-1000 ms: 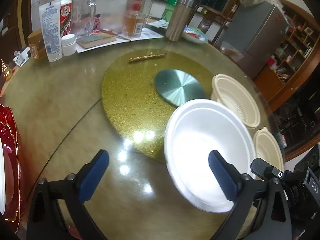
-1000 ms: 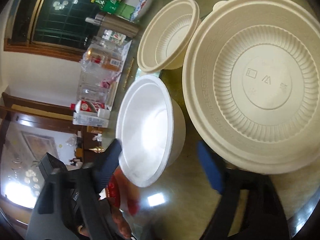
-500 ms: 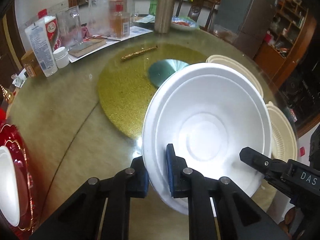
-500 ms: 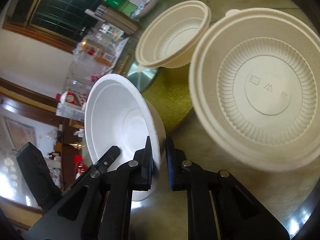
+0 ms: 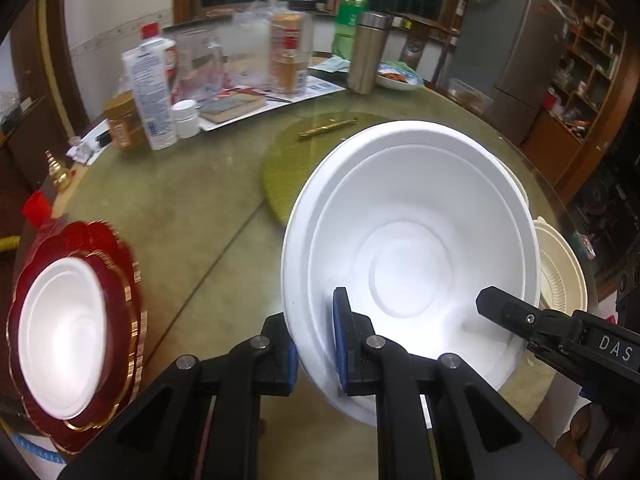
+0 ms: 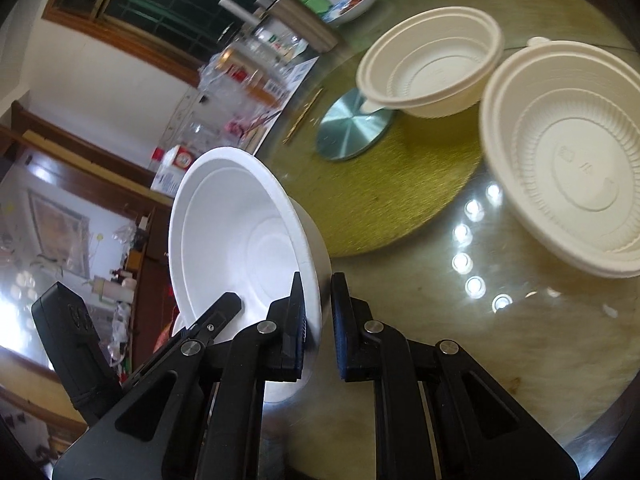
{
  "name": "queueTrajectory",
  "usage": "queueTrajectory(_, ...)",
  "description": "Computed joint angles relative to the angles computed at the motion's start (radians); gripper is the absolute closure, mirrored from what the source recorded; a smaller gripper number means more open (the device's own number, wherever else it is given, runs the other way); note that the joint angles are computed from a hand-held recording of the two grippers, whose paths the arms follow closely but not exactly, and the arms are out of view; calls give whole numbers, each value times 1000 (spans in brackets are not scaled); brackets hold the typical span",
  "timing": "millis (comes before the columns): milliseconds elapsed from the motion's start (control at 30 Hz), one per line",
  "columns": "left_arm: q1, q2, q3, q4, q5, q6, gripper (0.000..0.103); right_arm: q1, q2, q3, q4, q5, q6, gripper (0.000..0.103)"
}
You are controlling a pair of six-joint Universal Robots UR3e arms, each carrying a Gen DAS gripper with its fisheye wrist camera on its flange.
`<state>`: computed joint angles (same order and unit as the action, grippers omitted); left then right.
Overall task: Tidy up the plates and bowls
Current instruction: 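Lift the white foam bowl off the table with both tools, then carry the white foam bowl with both tools over the red plate stack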
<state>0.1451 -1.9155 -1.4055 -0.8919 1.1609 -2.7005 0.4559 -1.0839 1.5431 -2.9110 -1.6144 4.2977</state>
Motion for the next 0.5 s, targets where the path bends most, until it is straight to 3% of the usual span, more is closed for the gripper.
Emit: queueTrajectory(500, 148, 81, -79, 56, -41, -2, 90, 54, 217, -438, 209, 36, -96, 91)
